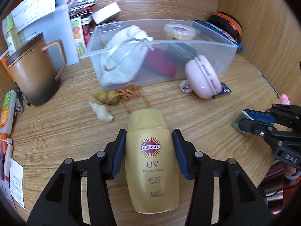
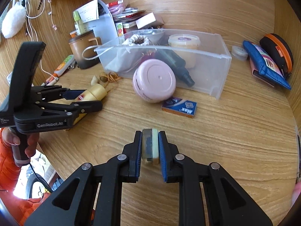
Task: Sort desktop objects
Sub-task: 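Lift the green block with the right tool while the left tool lifts the sunscreen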
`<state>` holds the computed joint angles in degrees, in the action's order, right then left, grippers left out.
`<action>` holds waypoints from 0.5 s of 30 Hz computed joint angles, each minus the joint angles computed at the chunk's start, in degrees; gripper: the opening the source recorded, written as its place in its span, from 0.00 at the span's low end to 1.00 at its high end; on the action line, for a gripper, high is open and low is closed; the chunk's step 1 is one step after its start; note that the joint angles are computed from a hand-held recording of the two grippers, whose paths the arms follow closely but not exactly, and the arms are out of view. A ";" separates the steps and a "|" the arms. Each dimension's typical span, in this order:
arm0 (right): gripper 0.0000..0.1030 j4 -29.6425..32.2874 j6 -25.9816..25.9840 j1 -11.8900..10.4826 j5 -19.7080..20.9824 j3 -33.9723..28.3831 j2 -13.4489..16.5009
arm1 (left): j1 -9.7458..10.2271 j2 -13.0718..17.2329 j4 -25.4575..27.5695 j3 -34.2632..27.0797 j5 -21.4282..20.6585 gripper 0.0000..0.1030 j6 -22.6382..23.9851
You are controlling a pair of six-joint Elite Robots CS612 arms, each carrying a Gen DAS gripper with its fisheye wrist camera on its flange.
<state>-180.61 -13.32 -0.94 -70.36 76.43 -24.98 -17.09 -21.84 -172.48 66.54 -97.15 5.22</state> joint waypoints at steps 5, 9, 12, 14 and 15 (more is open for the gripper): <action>0.15 0.53 0.66 0.02 -0.39 0.05 0.22 | -0.52 0.25 -0.47 -0.18 1.78 0.47 1.50; 0.14 -0.06 1.34 0.15 -0.12 -0.07 0.41 | -0.69 0.84 -1.24 -0.96 1.93 0.46 1.66; 0.14 0.03 1.55 0.15 0.42 -0.13 0.34 | -0.88 0.86 -2.07 -0.71 2.61 0.46 1.57; 0.14 -0.56 1.90 0.12 0.58 -0.12 0.22 | -0.77 0.73 -2.67 -0.39 2.19 0.46 1.03; 0.14 -0.74 1.99 0.03 0.96 -0.12 0.12 | -0.69 0.60 -3.28 -0.13 2.01 0.46 0.55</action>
<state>-181.35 -11.34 -0.91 -69.40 76.31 -24.86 -17.78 -21.24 -175.76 66.42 -95.14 5.77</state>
